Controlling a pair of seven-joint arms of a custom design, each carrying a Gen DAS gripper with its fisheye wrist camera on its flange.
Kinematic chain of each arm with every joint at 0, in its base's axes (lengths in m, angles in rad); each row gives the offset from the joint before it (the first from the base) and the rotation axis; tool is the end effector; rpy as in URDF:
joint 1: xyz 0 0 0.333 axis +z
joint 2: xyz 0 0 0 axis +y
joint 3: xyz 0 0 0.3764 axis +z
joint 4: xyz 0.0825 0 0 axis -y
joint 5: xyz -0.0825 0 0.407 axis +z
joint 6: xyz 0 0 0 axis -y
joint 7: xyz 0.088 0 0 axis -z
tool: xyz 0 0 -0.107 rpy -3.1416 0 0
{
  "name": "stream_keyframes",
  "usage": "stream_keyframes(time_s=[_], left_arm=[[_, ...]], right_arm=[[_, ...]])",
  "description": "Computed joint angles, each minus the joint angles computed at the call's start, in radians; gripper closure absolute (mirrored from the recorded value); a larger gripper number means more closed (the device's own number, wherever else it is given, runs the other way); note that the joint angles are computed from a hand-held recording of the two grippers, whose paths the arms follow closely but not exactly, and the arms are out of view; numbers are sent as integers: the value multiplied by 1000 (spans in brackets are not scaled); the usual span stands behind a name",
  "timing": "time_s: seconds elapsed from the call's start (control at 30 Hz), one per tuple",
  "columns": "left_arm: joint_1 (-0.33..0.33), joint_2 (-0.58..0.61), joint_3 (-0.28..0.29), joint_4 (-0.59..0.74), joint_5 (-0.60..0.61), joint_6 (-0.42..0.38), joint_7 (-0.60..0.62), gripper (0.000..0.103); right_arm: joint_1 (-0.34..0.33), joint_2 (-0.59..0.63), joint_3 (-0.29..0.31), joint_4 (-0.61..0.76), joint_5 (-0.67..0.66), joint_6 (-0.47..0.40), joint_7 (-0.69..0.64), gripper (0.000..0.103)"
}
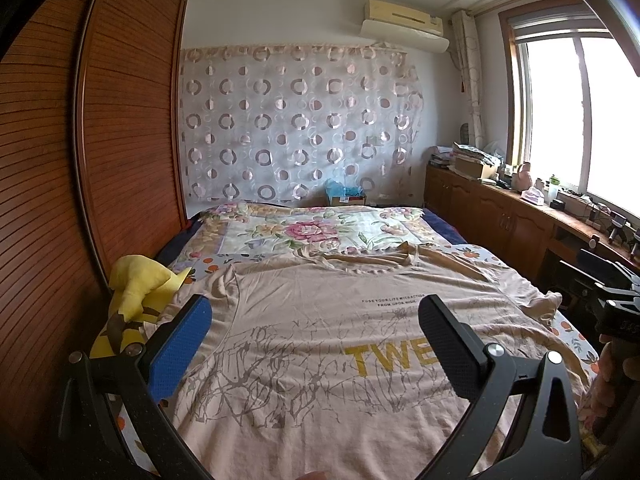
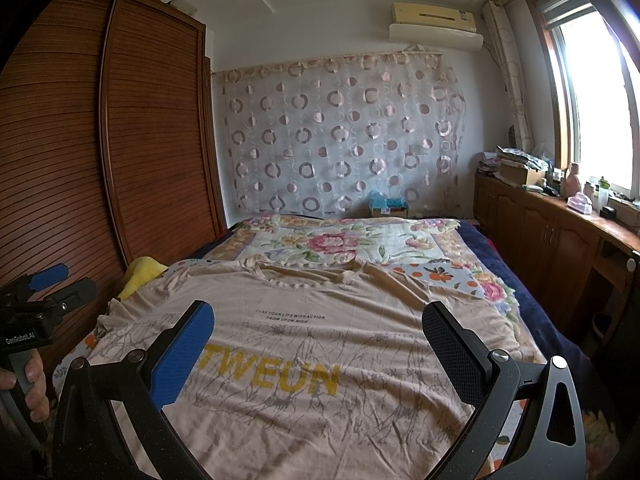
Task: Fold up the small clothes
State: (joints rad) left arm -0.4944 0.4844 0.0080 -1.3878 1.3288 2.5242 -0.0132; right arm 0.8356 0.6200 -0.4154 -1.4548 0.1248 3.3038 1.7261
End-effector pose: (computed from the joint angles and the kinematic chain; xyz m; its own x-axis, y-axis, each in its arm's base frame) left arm 0.6968 -0.3810 0.5468 0.1738 -0.9845 0.0240 -0.3630 -0.0867 -0.9277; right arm 0.6912 0.4121 0.5439 0.3807 -0.9244 -0.0242 -0.2716 -0.0868 -0.9585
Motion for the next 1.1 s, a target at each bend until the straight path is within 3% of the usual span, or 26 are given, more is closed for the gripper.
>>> stream_keyframes(time_s=[0.27, 0.37, 0.6, 0.73, 1.0, 1.1], left_arm=[[-2, 0, 0, 3, -2, -3, 2, 0], [-1, 2, -4, 7, -13, -9, 19, 0], [14, 12, 1, 11, -58, 2, 93, 0], [29, 9, 9, -5, -82, 9, 115, 0], [74, -3, 12, -60, -143, 20, 154, 0], [94, -5, 11, -80, -172, 24, 187, 0]], right_arm=[[-14, -4, 20, -3, 0, 4, -8, 0], [-45, -6, 62, 1, -10, 7, -18, 0], [-184, 10, 246, 57, -73, -16, -61, 0], [-218, 42, 281, 121, -110, -55, -74, 0], [-396, 141, 567, 294, -179, -187, -219, 0], [-407, 182, 600, 367, -168, -256, -281, 0]])
